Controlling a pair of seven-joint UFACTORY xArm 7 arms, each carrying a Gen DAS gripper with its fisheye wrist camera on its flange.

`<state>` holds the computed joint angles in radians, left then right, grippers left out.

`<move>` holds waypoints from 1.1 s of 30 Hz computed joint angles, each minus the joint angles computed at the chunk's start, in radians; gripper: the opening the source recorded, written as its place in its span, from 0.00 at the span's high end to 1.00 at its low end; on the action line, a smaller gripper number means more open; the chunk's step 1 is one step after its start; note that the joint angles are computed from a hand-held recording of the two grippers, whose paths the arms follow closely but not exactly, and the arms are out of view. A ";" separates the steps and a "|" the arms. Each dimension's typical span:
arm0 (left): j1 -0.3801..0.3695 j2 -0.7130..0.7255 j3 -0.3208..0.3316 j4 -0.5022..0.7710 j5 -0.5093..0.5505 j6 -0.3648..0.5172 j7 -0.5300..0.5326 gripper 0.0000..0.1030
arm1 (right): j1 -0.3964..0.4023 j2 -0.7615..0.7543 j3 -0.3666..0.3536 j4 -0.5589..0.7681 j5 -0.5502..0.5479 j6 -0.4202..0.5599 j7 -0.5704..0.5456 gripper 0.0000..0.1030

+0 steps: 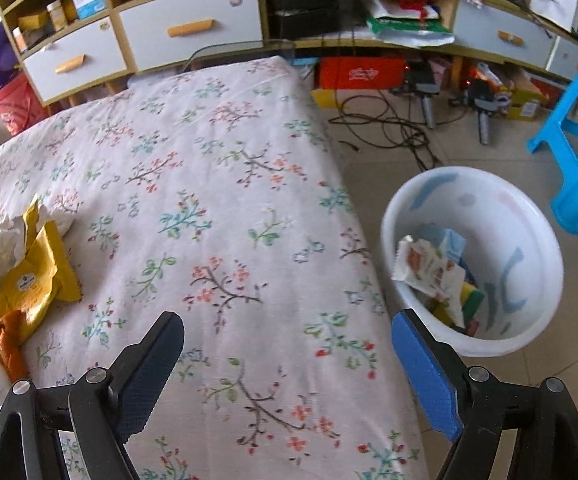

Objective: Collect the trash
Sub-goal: 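Close the left tool around the white AD milk bottle and lift it, then grasp the orange peel with the right tool and lift it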

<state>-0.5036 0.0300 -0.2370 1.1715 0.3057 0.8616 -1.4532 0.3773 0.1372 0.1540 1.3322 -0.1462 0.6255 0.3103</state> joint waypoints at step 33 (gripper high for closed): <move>0.134 -0.395 -0.077 -0.389 0.019 -0.143 0.071 0.61 | 0.180 0.183 0.091 0.155 0.140 0.038 -0.131 0.14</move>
